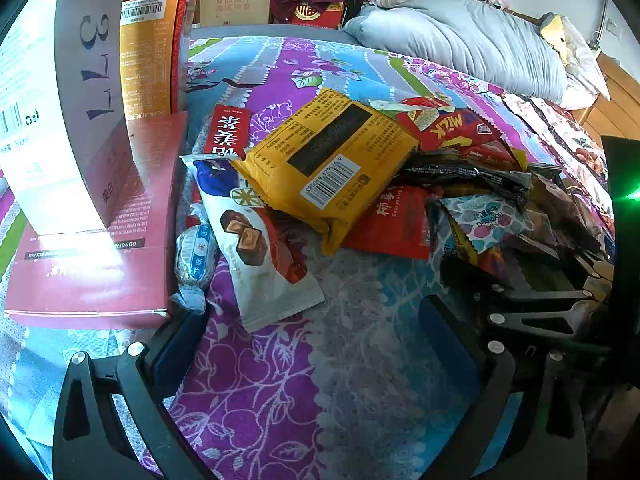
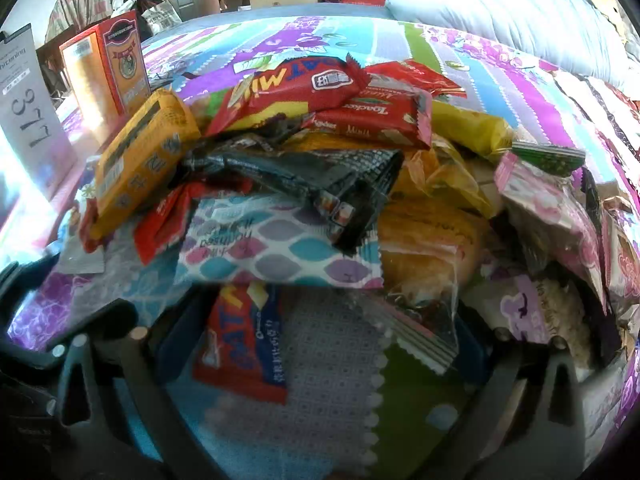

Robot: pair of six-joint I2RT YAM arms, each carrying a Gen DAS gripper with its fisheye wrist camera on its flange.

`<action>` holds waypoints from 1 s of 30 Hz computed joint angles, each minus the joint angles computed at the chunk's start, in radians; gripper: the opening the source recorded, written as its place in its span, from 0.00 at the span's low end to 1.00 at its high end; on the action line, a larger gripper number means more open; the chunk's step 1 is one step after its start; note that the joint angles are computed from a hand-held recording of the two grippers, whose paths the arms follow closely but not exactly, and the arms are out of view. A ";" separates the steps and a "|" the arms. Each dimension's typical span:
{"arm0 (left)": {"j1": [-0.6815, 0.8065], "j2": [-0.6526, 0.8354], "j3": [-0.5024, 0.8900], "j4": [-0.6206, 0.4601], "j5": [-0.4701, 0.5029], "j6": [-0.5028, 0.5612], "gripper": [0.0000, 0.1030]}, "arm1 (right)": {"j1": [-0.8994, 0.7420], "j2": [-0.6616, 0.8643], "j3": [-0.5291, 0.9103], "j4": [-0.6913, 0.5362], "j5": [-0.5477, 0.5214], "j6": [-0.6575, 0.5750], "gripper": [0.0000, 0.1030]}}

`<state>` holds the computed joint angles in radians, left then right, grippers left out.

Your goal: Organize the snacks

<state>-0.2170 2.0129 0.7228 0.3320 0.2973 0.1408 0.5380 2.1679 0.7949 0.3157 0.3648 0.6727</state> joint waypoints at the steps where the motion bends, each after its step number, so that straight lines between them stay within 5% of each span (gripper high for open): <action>1: 0.000 0.000 0.000 0.000 0.000 0.000 0.99 | 0.000 0.000 0.000 0.001 0.000 0.000 1.00; 30: -0.008 -0.009 -0.012 0.006 -0.005 -0.007 0.99 | -0.001 -0.008 -0.010 0.000 -0.004 -0.001 1.00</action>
